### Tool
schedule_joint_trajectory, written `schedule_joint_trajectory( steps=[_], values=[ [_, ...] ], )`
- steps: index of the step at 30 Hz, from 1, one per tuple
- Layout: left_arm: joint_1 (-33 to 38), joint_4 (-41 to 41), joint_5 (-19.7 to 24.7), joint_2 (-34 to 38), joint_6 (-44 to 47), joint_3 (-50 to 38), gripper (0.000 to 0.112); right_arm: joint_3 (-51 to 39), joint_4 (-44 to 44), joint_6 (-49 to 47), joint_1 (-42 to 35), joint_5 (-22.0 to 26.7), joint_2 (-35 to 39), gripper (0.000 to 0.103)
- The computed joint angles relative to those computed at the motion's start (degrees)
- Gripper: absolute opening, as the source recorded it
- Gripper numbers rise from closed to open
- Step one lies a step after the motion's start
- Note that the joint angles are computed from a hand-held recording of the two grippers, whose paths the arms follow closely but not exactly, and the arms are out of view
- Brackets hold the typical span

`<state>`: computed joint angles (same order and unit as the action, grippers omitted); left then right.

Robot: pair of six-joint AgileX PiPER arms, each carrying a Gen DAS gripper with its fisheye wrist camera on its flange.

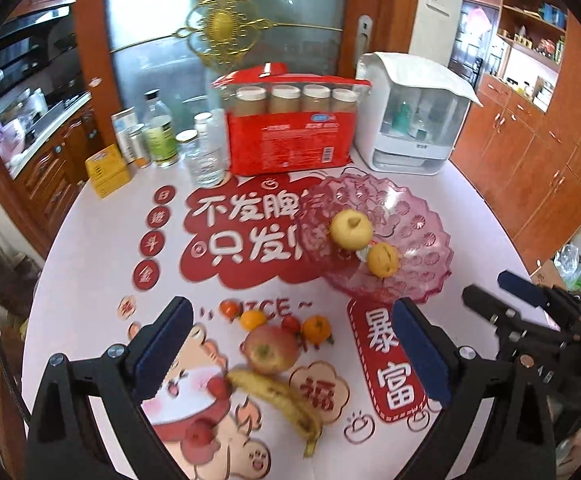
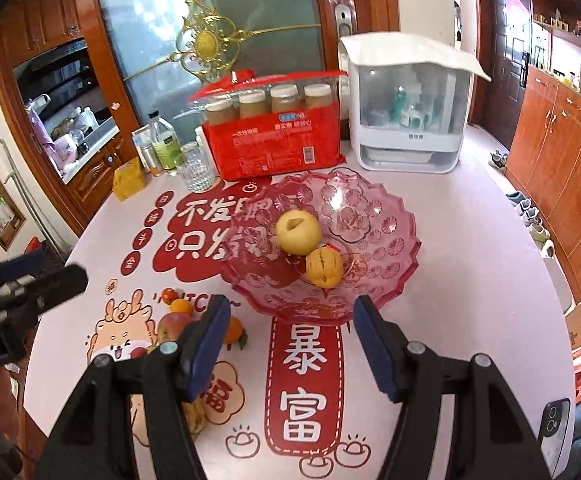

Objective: Organize fruits
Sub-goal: 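Lift both open tools away from the pink bowl, then grasp the small red apple with the left tool while the right tool grasps the banana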

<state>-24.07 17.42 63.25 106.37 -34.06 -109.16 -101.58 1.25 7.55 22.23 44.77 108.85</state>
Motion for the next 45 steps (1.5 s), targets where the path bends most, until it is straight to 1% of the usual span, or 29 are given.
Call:
schedule_joint_trajectory(
  steps=[5,11,16,18,23,31,35,41,45],
  values=[
    [-0.87,1.25,-2.62,-8.34,-5.3,12.17,0.099,4.76,-0.74,-0.47,1.97,-1.67,-3.79,0.064],
    [-3.18,4.3,-3.0,-14.65,-10.41,20.05,0.099,8.83,-0.17,-1.64,4.24,-2.84,-6.97,0.064],
    [-5.86,8.82,-0.58,-17.13,-15.56,22.7,0.099,12.25,0.11,-2.5,6.34,-4.66,-9.64,0.064],
    [-6.38,9.38,-0.25,-18.06,-16.6,23.97,0.099,13.6,-0.21,-2.57,7.24,-5.56,-10.64,0.064],
    [-8.08,11.44,-0.23,-20.66,-19.94,28.92,0.099,15.91,-3.2,-1.79,10.12,-6.59,-11.75,0.064],
    [-9.28,13.92,-1.5,-25.05,-26.94,38.69,0.099,17.67,-0.8,-4.92,11.42,-6.25,-9.82,0.064],
    [-7.88,12.61,-3.72,-26.65,-28.23,44.19,0.099,18.8,-2.25,-4.6,12.36,-6.97,-8.57,0.064],
    [-4.04,8.81,-9.27,-27.63,-29.06,52.66,0.099,17.87,-3.13,-4.48,13.11,-6.07,-4.44,0.064],
    [-1.11,5.91,-13.17,-27.02,-28.39,57.02,0.099,17.24,-3.58,-4.38,13.81,-5.83,-2.09,0.064]
  ],
)
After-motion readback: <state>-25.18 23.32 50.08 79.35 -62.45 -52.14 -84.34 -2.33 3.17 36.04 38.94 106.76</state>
